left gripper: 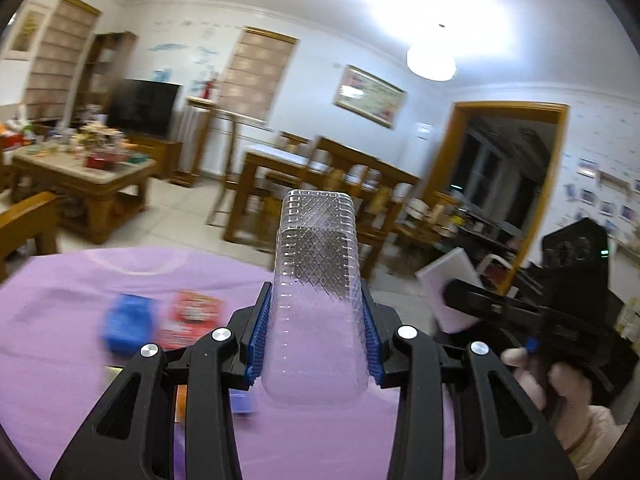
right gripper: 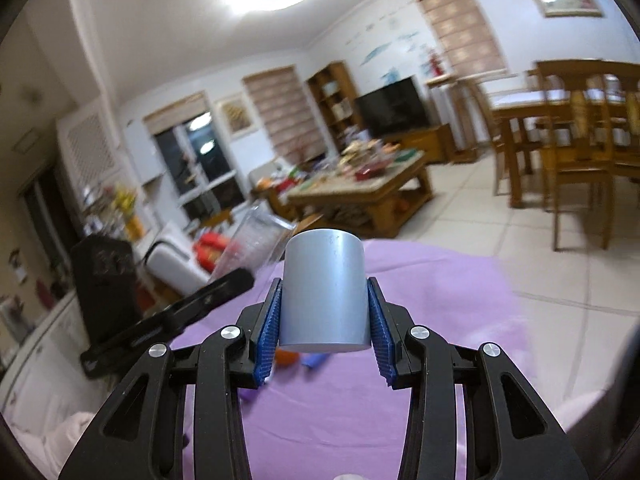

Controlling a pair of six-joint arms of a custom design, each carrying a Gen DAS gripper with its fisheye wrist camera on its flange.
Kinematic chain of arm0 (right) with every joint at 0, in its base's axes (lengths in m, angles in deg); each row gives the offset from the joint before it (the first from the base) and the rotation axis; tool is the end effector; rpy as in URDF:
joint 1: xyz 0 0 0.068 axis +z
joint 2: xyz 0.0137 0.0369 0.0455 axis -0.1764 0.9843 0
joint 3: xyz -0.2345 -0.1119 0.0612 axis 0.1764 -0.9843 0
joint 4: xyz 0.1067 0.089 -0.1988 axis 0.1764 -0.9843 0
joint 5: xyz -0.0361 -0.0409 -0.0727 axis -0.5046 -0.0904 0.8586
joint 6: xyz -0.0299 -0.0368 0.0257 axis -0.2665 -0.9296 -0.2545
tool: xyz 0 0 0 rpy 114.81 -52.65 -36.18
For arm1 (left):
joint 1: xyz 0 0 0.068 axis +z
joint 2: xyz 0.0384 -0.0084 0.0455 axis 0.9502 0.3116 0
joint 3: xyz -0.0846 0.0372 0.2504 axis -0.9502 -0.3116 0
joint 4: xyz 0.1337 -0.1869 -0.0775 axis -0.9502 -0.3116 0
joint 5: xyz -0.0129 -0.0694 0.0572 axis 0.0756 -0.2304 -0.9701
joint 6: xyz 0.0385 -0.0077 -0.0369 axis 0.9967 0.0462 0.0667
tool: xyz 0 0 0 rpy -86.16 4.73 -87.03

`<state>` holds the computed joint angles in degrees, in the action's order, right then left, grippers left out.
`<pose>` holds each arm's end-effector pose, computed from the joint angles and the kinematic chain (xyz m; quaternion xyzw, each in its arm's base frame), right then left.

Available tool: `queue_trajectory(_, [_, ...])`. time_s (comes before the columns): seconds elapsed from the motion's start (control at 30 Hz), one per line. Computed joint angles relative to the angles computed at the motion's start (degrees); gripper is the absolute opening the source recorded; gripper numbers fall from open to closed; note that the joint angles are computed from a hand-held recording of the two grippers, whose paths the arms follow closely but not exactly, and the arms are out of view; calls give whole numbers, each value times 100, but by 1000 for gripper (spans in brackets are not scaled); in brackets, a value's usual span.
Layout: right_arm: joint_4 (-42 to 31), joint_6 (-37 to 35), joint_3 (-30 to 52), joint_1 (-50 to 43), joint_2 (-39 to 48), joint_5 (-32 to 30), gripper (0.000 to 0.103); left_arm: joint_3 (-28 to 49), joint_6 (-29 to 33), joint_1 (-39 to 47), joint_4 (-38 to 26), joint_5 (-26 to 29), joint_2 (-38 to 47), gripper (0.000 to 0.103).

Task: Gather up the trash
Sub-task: 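Carry the clear tray and white cup over the black bin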

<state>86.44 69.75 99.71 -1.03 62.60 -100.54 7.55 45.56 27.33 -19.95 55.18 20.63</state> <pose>0.2594 0.0650 0.2347 -0.1939 0.7919 0.3614 0.4523 0.2563 -0.2359 0.2094 0.0340 0.8080 -0.2226 0.5445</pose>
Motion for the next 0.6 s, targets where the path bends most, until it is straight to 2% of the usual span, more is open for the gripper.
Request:
queue_trajectory(0.13, [-59,-267,-410,-1473,-413,-781,40,1153,133,-527,-182,68,935,39])
queue_trajectory(0.23, [-69,-500,-481,-2705,-322,-1418,40,2095,160,-784,-386,260,1713,39])
queue_trajectory(0.4, [-389,-1138,-33,-4553,405,-2252,40,3672,175,-1037,-880,661,2901,39])
queue_trajectory(0.5, [-469,-1546,293,-5369,961,-2501,40,4866,268,-1173,-1434,877,3658,39])
queue_trajectory(0.6, [-308,-1646,649,-5944,1538,-2583,40,5546,400,-1308,-1741,1010,4130,39])
